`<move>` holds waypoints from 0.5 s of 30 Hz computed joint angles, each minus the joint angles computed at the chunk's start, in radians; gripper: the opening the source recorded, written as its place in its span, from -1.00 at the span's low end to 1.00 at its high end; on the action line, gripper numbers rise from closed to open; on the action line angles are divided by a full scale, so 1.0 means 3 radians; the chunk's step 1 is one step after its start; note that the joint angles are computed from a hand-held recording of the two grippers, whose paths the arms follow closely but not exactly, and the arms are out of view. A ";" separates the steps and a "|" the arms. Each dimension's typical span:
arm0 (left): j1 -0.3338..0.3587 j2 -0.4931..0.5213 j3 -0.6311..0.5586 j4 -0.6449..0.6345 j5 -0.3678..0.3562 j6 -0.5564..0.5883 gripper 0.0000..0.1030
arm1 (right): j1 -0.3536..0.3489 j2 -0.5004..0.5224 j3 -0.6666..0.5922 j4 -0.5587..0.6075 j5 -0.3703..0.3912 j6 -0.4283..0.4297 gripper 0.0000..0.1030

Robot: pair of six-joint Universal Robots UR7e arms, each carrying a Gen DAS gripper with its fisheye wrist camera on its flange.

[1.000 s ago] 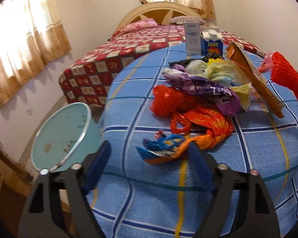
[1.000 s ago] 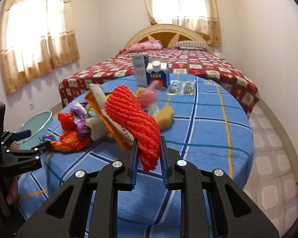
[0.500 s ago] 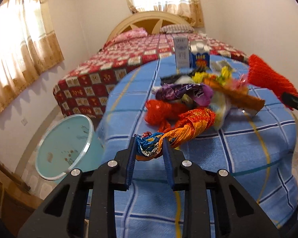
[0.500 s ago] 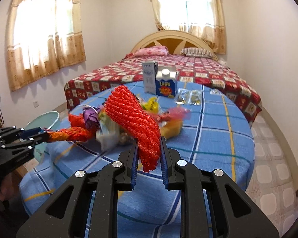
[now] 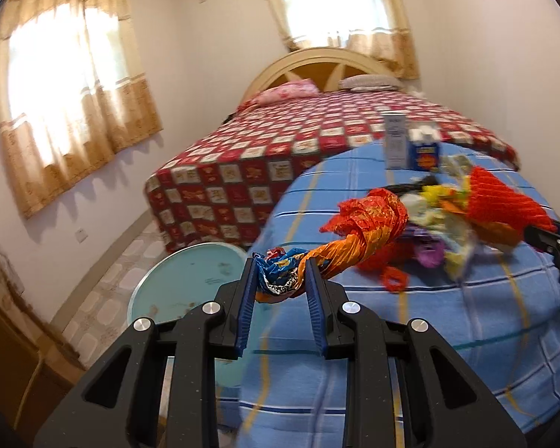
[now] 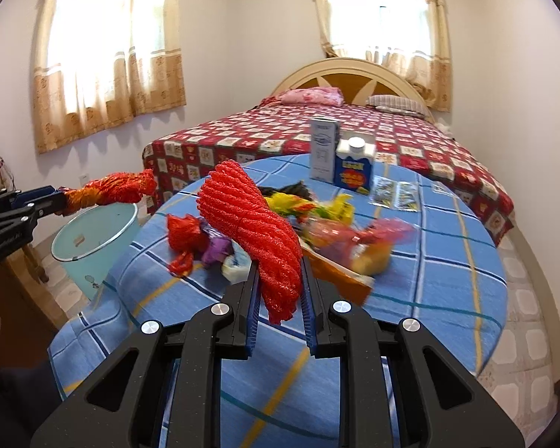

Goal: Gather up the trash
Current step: 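Carry the red mesh bag and blue-orange wrapper over the light blue bin with both tools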

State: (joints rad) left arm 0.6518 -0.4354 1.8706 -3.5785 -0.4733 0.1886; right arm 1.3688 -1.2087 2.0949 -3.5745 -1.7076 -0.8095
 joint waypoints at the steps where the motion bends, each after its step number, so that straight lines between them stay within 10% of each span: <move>1: 0.0031 -0.0020 -0.0006 0.0032 0.0040 -0.0032 -0.49 | 0.0013 0.0025 -0.0013 0.0001 0.0002 -0.0012 -0.60; 15: 0.0343 -0.0176 -0.0036 0.0069 0.0420 -0.0098 -0.49 | 0.0376 0.0550 -0.0569 0.0401 -0.0117 -0.0109 -0.60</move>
State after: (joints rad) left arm 0.7548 -0.4881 1.8600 -3.5579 -0.3474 0.1591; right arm 1.4816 -1.0438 1.9242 -3.4542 -1.7427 -0.8423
